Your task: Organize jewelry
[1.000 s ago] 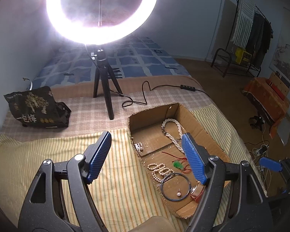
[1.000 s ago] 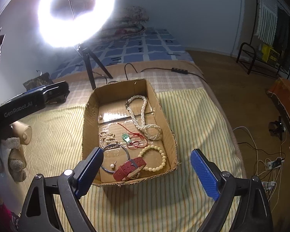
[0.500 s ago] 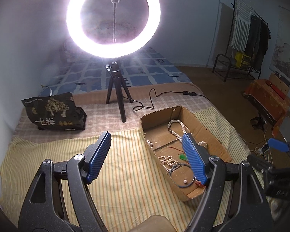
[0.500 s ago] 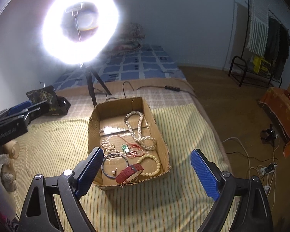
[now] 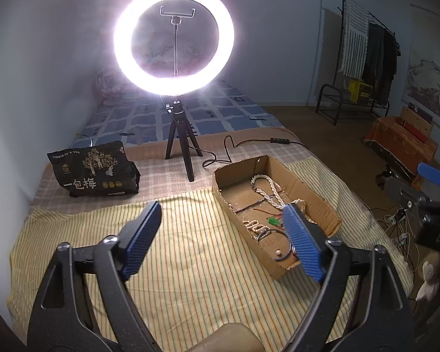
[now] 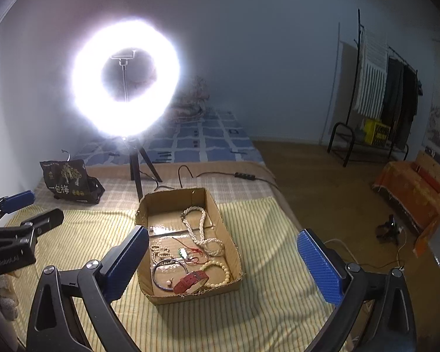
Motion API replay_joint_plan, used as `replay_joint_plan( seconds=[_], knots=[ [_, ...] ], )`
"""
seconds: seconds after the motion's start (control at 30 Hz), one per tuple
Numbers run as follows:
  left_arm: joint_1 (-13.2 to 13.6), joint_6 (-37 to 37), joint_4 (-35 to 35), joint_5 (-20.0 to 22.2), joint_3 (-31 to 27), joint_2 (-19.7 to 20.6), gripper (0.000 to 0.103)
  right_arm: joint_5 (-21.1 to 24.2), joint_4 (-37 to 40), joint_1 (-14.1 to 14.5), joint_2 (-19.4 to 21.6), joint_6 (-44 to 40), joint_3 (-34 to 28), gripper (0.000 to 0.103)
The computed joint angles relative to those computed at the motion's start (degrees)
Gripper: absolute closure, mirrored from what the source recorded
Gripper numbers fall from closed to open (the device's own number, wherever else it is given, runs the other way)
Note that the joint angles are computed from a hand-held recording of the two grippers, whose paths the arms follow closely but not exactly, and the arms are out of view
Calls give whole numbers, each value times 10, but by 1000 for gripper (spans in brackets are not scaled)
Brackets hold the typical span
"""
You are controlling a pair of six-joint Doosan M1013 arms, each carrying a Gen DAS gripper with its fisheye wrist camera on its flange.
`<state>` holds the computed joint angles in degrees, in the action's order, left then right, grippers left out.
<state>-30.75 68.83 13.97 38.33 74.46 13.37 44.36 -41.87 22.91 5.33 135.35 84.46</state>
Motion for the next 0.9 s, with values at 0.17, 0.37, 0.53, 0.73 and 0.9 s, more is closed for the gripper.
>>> replay_joint_plan(
  seconds=[0.17,0.37,0.53,0.73,0.9],
  knots=[
    [-5,-3,23,-13,23,-18,11,-2,-39,14,-8,26,10,0],
    [-8,6,25,-17,43,-35,7,-3,-68,27,-15,45,21,0],
    [-14,10,43,-17,57,-46,6,-3,-90,37,-21,58,30,0],
    [-19,3,56,-29,74,-60,0,-2,-112,44,-26,78,40,0],
    [-24,-11,78,-29,80,-64,0,0,-112,45,-25,72,42,0]
  ],
)
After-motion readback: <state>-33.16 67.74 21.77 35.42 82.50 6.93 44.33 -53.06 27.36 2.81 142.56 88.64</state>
